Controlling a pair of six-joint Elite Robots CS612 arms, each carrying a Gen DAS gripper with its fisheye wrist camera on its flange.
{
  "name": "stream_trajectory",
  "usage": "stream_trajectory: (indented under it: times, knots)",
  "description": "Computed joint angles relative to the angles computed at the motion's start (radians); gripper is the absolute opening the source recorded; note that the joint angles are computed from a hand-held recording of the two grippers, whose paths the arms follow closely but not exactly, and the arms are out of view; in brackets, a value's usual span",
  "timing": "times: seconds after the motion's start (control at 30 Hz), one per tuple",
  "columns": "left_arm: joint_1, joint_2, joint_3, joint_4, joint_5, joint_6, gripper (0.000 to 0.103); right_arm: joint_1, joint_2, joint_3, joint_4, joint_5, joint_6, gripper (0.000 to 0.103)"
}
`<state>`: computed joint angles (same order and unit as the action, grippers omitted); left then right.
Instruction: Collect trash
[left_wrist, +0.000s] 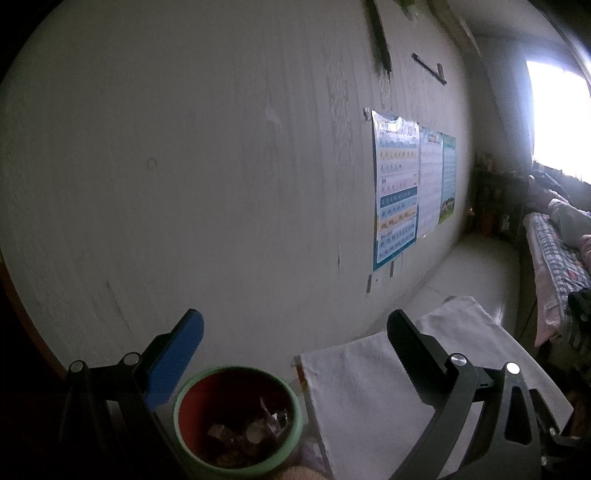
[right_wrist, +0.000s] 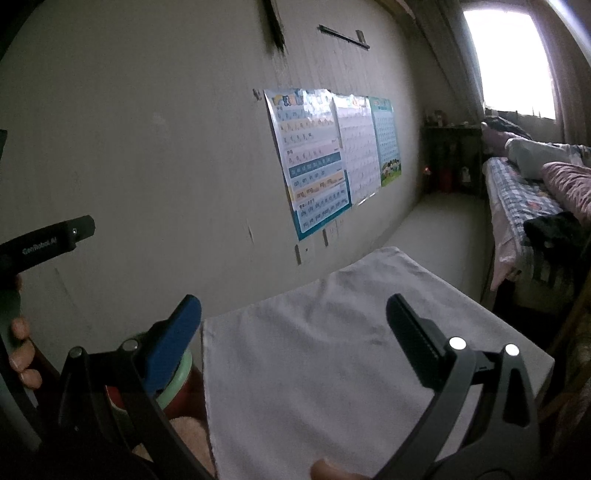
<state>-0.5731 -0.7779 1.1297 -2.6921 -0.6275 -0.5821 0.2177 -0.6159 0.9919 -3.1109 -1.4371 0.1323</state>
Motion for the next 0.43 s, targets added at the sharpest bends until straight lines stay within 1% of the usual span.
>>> stream_trajectory:
  times: [0.13, 0.2, 0.23, 0.33, 0.4, 0.43]
  knots:
    - [0.007, 0.006, -0.007, 0.001, -0.022, -0.003, 0.095, -0.002, 0.009, -0.014, 0.038, 0.004, 0.007, 0.099]
    - [0.013, 0.012, -0.014, 0.024, -0.045, -0.015, 0.095, -0.005, 0.020, -0.030, 0.080, 0.003, 0.006, 0.099]
    - [0.017, 0.015, -0.013, 0.027, -0.069, -0.021, 0.095, -0.006, 0.025, -0.036, 0.099, -0.001, 0.005, 0.099]
    - [0.031, 0.017, 0.002, 0.045, -0.154, -0.031, 0.095, -0.014, 0.049, -0.059, 0.168, -0.049, 0.006, 0.099]
    - [0.040, 0.018, 0.015, 0.081, -0.198, -0.052, 0.095, -0.023, 0.069, -0.079, 0.221, -0.101, 0.018, 0.099]
    - [0.043, 0.018, 0.024, 0.090, -0.206, -0.063, 0.095, -0.031, 0.084, -0.096, 0.252, -0.135, 0.031, 0.099]
